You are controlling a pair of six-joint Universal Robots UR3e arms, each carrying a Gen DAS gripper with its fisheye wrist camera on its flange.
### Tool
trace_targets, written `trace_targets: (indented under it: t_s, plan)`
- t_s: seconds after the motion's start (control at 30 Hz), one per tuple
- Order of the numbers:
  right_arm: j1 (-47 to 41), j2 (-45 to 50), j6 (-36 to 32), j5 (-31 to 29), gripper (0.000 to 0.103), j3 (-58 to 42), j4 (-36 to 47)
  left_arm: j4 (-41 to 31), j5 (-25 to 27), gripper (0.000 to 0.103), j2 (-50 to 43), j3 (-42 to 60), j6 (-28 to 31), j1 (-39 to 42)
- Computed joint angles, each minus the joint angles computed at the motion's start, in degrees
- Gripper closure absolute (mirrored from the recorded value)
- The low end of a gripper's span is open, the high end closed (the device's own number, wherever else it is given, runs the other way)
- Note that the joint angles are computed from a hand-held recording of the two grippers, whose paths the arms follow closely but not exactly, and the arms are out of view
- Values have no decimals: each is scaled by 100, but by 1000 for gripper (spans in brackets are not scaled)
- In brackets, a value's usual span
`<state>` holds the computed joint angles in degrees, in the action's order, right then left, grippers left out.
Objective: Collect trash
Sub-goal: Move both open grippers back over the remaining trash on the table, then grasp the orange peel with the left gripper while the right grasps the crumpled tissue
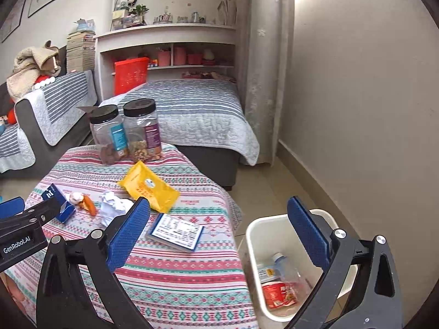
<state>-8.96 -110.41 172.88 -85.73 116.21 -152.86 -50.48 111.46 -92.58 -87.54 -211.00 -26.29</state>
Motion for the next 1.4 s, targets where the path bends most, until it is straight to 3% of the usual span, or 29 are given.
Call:
trace_targets:
  t_s: [0.2,0.47,0.73,0.9,1.03,1.17,1.4]
  plan:
    - [660,500,238,-367,7,-288,-93,21,-320,21,580,-709,131,610]
    - [1053,1131,486,-460,7,-676,-45,-305,-1746,21,1365,-1690,584,2458]
    - [1125,1765,546,-287,7,-1120,394,-730,-2654,24,685,-2007,472,3251]
    - [1160,2156,400,-149,7,-1315,531,-426,-2753,33,4,-1946,167,3091]
    - [1239,2545,264,-100,7,-1523,484,-275,-2292,39,-456,-1674,-33,2676]
    - [1258,2976,166,186,7,-1799,542,-366,-1993,76,-526,-1518,117,2410]
    - [1596,3660,-51,331,7,-2205,280,-639,-2560,82,621,-2062,442,2849]
